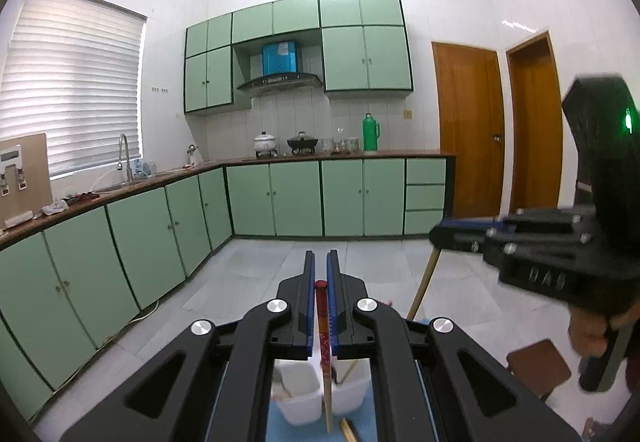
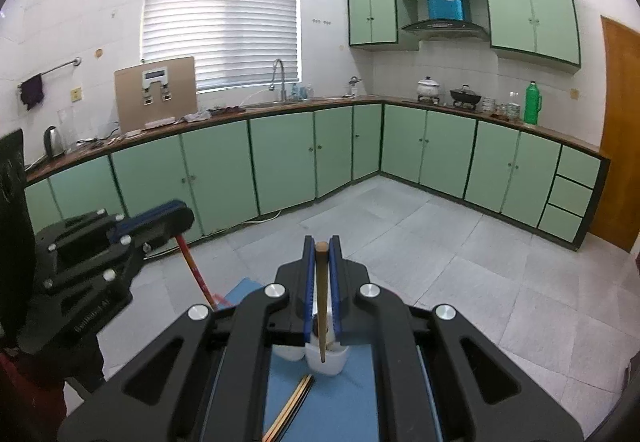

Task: Organize utensils
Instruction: 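Lower both chopsticks into the holder and open both tools, then withdraw both tools from the holder back to the remaining chopsticks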

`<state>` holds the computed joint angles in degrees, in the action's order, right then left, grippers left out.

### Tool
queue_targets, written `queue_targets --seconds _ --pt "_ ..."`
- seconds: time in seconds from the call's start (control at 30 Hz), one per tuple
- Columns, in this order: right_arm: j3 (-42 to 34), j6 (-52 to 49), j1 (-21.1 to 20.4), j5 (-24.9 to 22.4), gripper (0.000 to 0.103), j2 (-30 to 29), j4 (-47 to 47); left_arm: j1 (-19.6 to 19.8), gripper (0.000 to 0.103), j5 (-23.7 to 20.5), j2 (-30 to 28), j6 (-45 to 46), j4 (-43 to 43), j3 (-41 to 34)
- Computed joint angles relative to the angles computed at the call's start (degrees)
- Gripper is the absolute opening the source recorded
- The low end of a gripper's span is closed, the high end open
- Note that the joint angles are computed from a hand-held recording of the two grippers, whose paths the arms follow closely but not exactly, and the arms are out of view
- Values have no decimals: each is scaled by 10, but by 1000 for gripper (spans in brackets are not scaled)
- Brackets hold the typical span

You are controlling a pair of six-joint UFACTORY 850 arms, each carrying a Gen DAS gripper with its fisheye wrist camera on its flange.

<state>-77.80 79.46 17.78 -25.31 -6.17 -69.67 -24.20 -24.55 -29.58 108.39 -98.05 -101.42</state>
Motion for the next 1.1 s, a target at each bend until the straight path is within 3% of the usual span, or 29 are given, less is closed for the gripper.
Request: queue_targets --seconds 0.3,0.67,0.83,0.97,1.0,1.1 --pt "-50 3 -34 20 6 -63 -14 -13 5 34 -106 -52 39 -152" --pt "-65 -5 -52 52 6 -117 17 -15 5 42 -226 -339 304 -290" --pt "-63 -43 -55 60 6 -133 76 -13 6 19 -257 -451 415 -322" --pt "-45 -40 -52 63 9 -134 90 -12 9 13 -257 -490 458 -308" --pt "-36 -22 -49 61 9 -130 75 -11 14 14 -247 -487 456 -290" --pt "-7 68 -40 48 26 -110 -2 -6 32 31 -206 -418 381 -220"
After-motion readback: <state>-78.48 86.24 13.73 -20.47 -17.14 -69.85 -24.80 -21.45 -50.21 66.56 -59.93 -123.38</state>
